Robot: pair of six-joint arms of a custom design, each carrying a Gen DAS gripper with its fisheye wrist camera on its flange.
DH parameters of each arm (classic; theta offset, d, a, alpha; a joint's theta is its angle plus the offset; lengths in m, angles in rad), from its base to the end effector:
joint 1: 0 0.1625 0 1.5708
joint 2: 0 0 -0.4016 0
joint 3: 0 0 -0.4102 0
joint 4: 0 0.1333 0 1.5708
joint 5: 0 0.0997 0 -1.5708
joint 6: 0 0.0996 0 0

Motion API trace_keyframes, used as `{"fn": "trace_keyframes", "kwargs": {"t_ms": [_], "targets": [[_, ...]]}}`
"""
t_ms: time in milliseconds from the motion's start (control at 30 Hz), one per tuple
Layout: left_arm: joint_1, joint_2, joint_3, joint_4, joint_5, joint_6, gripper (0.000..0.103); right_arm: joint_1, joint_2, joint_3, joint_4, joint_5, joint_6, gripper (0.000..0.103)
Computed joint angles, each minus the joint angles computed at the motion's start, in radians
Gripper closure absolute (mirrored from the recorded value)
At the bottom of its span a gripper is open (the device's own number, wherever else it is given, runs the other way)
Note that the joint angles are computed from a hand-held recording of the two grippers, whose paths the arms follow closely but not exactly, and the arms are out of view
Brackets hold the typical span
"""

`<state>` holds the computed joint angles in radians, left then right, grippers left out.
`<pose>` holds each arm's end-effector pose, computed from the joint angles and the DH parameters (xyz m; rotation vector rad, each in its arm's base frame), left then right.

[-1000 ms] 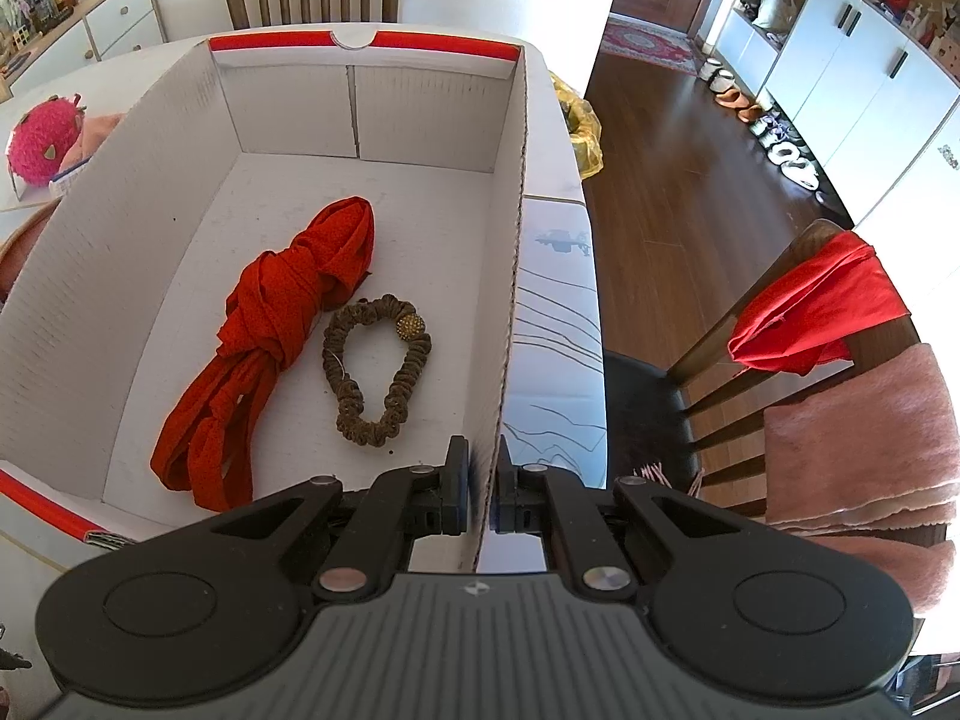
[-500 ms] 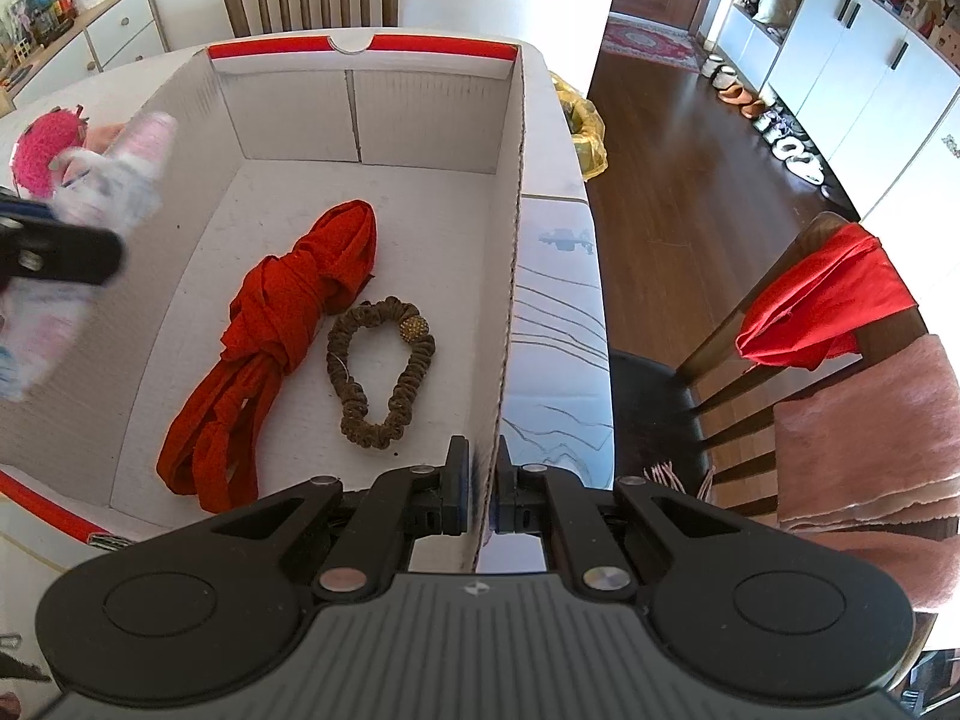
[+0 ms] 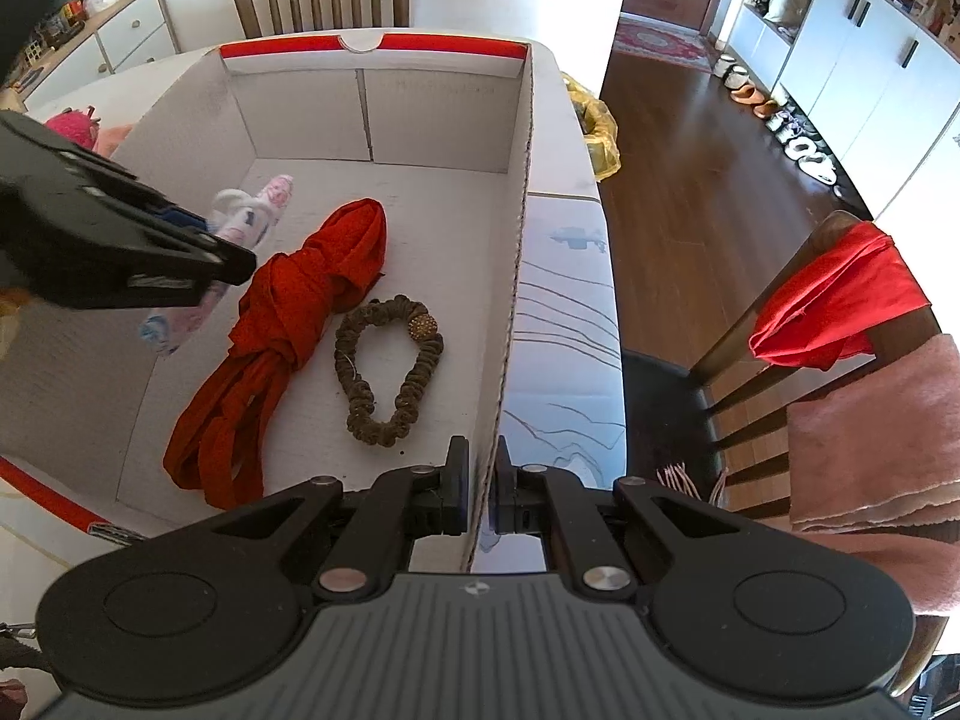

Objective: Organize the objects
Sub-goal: 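Carry the face mask into the box beside the red cloth and release, then move the left tool back over the black cloth on the table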

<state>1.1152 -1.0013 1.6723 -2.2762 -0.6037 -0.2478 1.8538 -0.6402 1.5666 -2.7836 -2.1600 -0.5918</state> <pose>-0.0880 -0.6689 0.1926 0.2091 2.1977 -0.4350 0.2668 -0.6384 0.0232 0.9629 -2.3183 0.2403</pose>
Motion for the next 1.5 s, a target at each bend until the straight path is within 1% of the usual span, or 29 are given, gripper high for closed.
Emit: {"fn": "trace_keyframes", "kwargs": {"t_ms": [100, 333, 533, 567, 600, 633, 700, 900, 1100, 1267, 1367, 1500], "targets": [[0.009, 0.013, -0.019, 0.034, 0.003, -0.016, 0.089, -0.002, 0.0, -0.002, 0.009, 0.002, 0.001, 0.097], [0.029, 0.028, -0.05, 0.097, -0.024, -0.057, 0.087, -0.005, -0.002, -0.002, 0.017, 0.006, 0.0, 0.097], [0.03, 0.024, -0.049, 0.108, -0.018, -0.068, 0.081, -0.005, -0.001, -0.005, 0.02, 0.006, -0.002, 0.097], [0.028, 0.034, -0.057, 0.107, -0.015, -0.072, 0.078, -0.005, -0.001, -0.005, 0.02, 0.006, -0.002, 0.097], [0.027, 0.03, -0.052, 0.1, -0.016, -0.073, 0.074, -0.005, -0.001, -0.005, 0.019, 0.007, -0.003, 0.097], [0.026, 0.025, -0.043, 0.083, -0.022, -0.066, 0.073, -0.005, -0.001, -0.005, 0.019, 0.007, -0.003, 0.097], [0.025, 0.016, -0.033, 0.055, -0.031, -0.045, 0.064, -0.005, -0.001, -0.005, 0.02, 0.006, -0.002, 0.097], [0.011, 0.004, -0.013, 0.0, -0.04, -0.002, 0.051, -0.005, 0.0, -0.005, 0.018, 0.005, -0.002, 0.097], [-0.011, -0.031, 0.028, -0.074, -0.057, 0.036, 0.041, -0.006, 0.0, -0.003, 0.016, 0.002, -0.004, 0.097], [-0.028, -0.072, 0.061, -0.12, -0.079, 0.047, 0.041, -0.003, 0.001, -0.002, 0.014, -0.004, -0.009, 0.097], [-0.049, -0.098, 0.085, -0.143, -0.073, 0.046, 0.041, -0.003, 0.0, -0.002, 0.015, -0.005, -0.008, 0.098], [-0.077, -0.165, 0.136, -0.186, -0.076, 0.04, 0.041, -0.002, 0.0, -0.001, 0.012, -0.006, -0.013, 0.098]]}}
